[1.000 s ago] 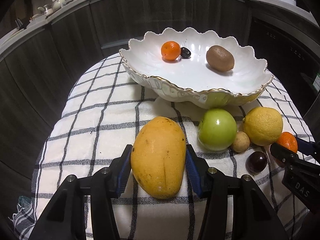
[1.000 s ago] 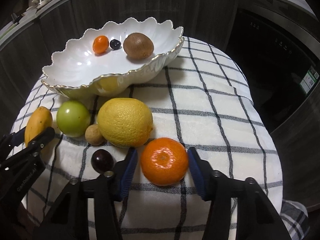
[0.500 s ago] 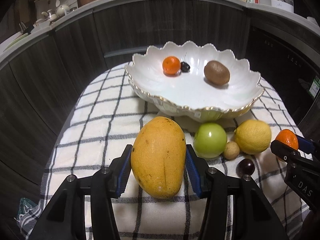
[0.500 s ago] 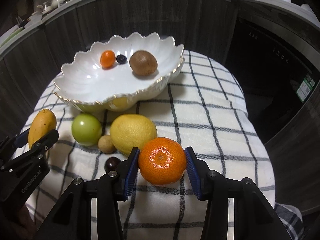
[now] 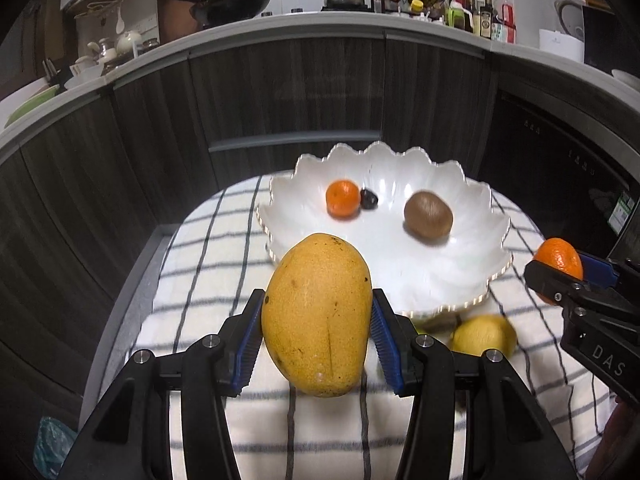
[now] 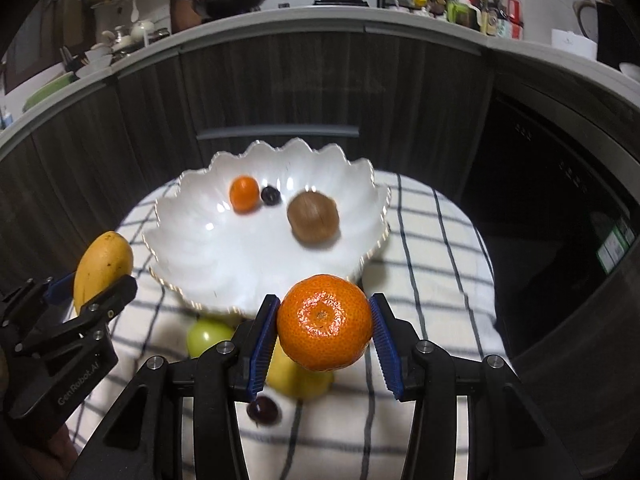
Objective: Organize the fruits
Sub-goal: 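Carry the mango and mandarin into the white bowl and open both tools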
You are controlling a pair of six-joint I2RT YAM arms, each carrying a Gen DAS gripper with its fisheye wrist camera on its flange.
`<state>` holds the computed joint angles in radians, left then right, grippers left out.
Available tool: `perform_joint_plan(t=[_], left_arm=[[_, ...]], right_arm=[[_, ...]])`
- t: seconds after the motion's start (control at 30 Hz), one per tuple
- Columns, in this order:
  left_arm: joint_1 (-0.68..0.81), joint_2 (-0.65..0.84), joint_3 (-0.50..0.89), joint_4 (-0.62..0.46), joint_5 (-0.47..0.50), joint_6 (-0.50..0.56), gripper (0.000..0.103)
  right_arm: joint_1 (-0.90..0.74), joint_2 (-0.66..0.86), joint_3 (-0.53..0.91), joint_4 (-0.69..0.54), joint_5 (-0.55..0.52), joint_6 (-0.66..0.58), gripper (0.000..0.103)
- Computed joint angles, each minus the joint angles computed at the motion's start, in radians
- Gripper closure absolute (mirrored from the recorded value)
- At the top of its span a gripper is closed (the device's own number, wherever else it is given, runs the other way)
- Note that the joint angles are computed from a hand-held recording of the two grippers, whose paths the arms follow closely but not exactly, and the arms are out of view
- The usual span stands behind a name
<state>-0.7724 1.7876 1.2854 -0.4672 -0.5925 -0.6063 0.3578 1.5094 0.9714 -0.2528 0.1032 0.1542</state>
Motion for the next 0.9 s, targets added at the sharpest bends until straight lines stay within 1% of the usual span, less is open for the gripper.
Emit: perform_joint_plan(t=[0.2,0.37,0.67,0.9], left_arm=[[0.046,0.043,0.055,0.039,0.032,0.079,0.053],[0.088,0.103,0.116,0.044,0.081,0.11,0.053],[0.141,0.222,0.236,0.019,0.132,0.128,0.053],[0.157,0.27,0.274,0.008,0.17,0.131,0.053]], right_arm=[[-0.014,0.082,0.082,0.015,-0.027,-0.019,0.056],[-0.016,0.157,0.146,0.023,-0.051,-0.03,0.056],[-0.028,0.293,0.258,0.014,-0.079,-0.042,0.056],[-0.033,0.356,0.315,-0.021,-0.091,-0.046,0.056]])
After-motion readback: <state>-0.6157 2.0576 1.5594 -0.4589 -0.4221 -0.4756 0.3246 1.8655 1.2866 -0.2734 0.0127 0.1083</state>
